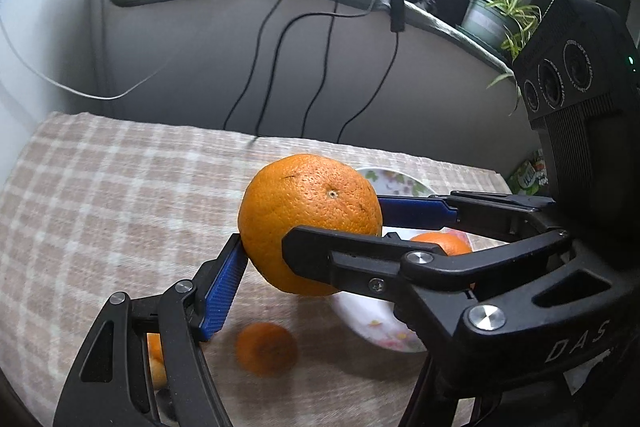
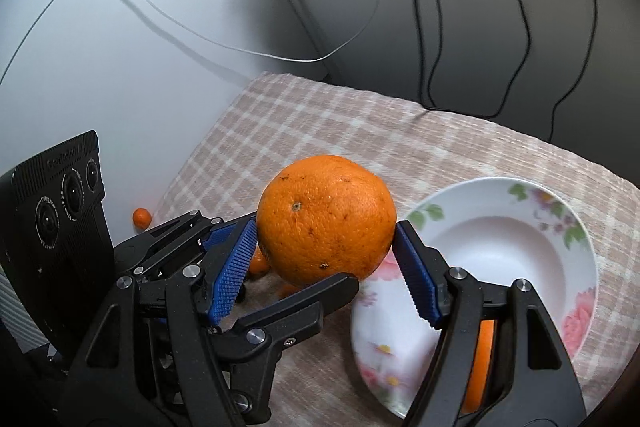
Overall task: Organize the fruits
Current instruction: 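Lift the bumpy orange and carry it toward the white plate, then lower the bumpy orange beside the first orange and open the right gripper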
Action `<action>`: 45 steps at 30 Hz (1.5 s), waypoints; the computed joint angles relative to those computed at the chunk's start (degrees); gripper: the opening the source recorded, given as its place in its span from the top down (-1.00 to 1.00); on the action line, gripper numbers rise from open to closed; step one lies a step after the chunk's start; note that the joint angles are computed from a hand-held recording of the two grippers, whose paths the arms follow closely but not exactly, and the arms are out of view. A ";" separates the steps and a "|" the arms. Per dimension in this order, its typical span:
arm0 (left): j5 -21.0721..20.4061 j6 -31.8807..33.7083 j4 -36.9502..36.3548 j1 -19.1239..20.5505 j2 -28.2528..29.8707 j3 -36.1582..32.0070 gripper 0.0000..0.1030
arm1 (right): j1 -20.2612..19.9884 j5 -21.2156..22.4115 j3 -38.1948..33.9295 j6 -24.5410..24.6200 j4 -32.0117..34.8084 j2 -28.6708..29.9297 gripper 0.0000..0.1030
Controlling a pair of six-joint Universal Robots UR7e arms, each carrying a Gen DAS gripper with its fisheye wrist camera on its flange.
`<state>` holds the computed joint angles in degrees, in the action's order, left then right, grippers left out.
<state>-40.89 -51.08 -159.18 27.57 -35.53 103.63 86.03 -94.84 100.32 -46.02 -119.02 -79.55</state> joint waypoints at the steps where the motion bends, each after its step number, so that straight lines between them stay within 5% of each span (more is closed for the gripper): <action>1: -0.29 0.38 0.11 0.15 0.34 -0.55 -0.33 | -0.22 0.02 -0.24 -0.01 0.16 -0.10 -0.42; 33: -5.81 8.16 3.99 4.42 7.07 -12.84 -0.33 | -4.48 -0.54 -5.91 2.19 -1.63 2.88 -0.42; 45: -4.45 10.85 4.03 3.43 7.47 -14.04 -0.30 | -4.65 -0.33 -5.49 2.70 -3.64 2.19 -0.42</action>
<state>-45.34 -40.23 -155.15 31.00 -28.06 89.60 81.38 -95.17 94.83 -43.32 -122.66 -77.36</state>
